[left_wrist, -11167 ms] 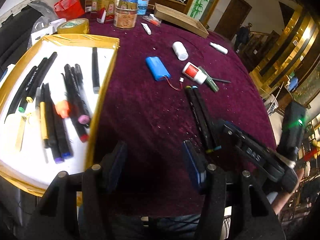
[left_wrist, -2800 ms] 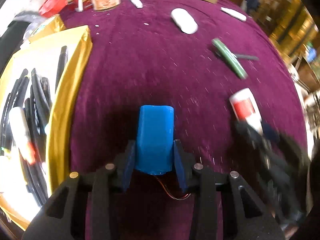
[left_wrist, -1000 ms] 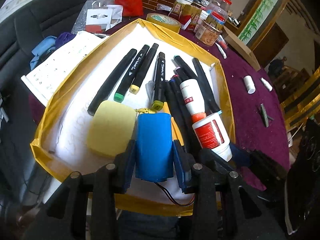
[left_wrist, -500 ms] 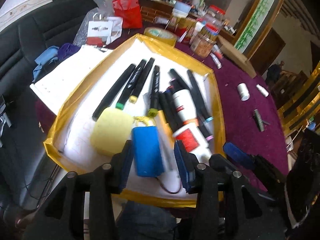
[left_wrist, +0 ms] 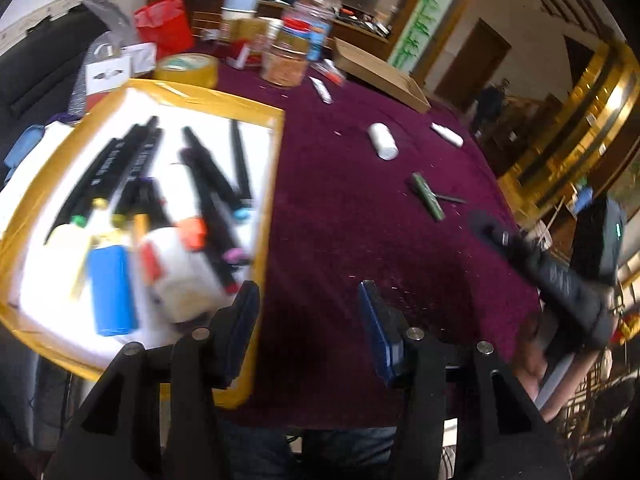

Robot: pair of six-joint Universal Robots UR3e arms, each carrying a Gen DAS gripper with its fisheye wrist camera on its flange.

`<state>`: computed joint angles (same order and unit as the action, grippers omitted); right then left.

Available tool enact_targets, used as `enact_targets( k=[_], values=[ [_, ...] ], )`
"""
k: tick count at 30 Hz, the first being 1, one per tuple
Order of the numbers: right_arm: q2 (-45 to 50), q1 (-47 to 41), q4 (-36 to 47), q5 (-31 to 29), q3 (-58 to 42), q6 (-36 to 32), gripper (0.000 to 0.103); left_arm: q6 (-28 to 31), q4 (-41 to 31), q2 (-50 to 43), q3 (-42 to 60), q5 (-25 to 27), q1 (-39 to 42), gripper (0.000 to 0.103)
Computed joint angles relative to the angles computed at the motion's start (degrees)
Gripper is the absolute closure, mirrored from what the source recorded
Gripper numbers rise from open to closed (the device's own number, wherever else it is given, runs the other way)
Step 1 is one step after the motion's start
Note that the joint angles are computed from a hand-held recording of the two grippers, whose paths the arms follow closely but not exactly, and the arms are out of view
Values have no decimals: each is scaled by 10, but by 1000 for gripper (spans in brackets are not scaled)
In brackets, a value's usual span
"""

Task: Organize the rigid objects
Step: 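Move both grippers back to the green cylinder and black pen, then grasp the green cylinder with the left gripper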

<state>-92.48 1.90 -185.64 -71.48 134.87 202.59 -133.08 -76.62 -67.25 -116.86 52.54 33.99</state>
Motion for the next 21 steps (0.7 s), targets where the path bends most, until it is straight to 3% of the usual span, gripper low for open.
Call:
enact_targets(
  k=[3, 5, 7, 11, 13, 15, 21],
  values=[
    [-28, -77, 116, 12, -39, -62, 63, -48, 33, -18, 7, 18, -55, 54],
    [-7, -103, 231, 2, -115, -114, 64, -85, 60, -33, 12, 32, -93, 54],
    [30, -111, 283, -20, -178, -163, 64, -120, 95, -48, 15, 48, -128, 54],
    [119, -169, 292, 11, -247, -195, 64, -203, 171, -111, 46, 99, -231, 54],
    [136, -175, 249, -4, -236, -182, 64, -239, 215, -153, 66, 125, -280, 54],
    [133, -210, 173, 38, -175, -166, 64, -285, 249, -215, 104, 167, -335, 54],
    [124, -244, 213, 67, -164, -176, 64, -400, 267, -402, 271, 245, -463, 54]
  ],
)
